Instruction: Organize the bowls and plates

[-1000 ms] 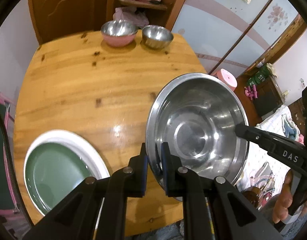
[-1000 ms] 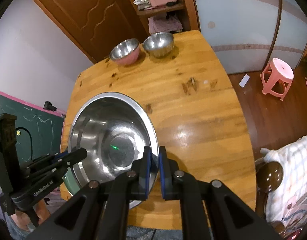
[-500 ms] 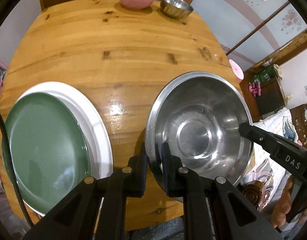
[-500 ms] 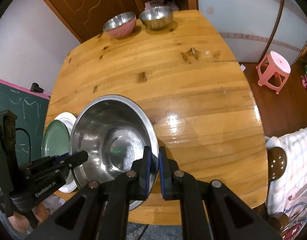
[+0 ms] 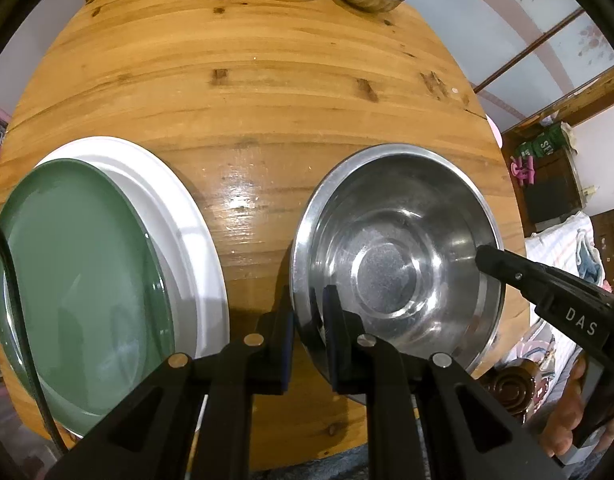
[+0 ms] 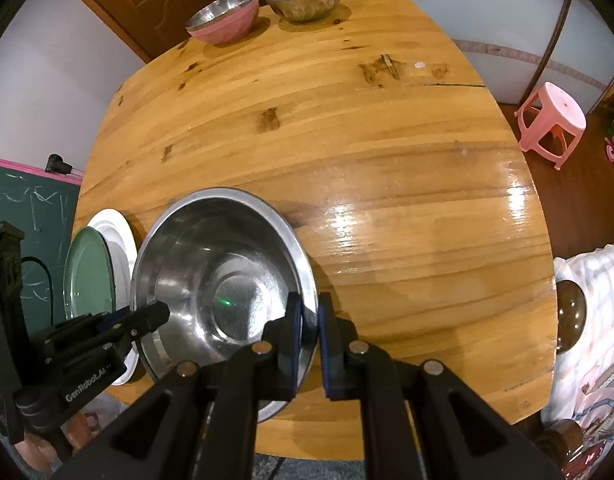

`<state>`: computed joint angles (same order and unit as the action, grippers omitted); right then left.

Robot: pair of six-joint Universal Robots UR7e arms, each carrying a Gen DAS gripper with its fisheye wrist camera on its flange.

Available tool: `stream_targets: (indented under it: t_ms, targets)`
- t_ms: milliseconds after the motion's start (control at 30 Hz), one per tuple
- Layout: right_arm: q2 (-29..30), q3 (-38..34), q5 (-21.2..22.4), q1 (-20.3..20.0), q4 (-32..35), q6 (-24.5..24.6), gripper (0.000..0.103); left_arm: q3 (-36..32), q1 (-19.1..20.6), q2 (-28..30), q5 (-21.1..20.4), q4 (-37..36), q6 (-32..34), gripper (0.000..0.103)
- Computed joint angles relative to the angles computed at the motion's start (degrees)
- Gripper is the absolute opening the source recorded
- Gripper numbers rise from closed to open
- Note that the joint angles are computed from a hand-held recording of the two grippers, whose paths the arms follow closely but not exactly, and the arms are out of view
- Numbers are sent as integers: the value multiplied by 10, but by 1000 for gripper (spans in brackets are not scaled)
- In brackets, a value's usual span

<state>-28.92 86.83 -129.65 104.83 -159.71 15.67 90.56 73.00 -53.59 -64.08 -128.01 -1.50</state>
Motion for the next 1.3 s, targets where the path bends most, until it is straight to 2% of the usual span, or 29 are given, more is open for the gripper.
stream_targets:
  t_ms: [467, 500, 667, 800, 867, 1133, 1300]
  targets:
    - [7, -11, 0, -6, 12, 3, 10, 1, -1, 2, 4, -6, 9, 12]
    - [8, -12, -2, -6, 16, 3, 11, 1, 0, 2, 1, -4, 9, 14]
    - [14, -23, -9, -4, 29, 6, 11, 7, -5, 0, 7, -20, 15, 35]
    - [11, -19, 1, -6, 27, 5, 14, 12, -10, -3, 14, -32, 21, 41]
    - [10, -18, 2, -6, 27, 5, 14, 15, -11, -4, 16, -35, 21, 49]
    - [5, -5, 0, 0, 9, 1, 15, 20, -16, -10, 21, -41, 25, 51]
    - [-1, 5, -8, 7, -11, -6, 15, 23, -21, -11, 26, -55, 32, 55]
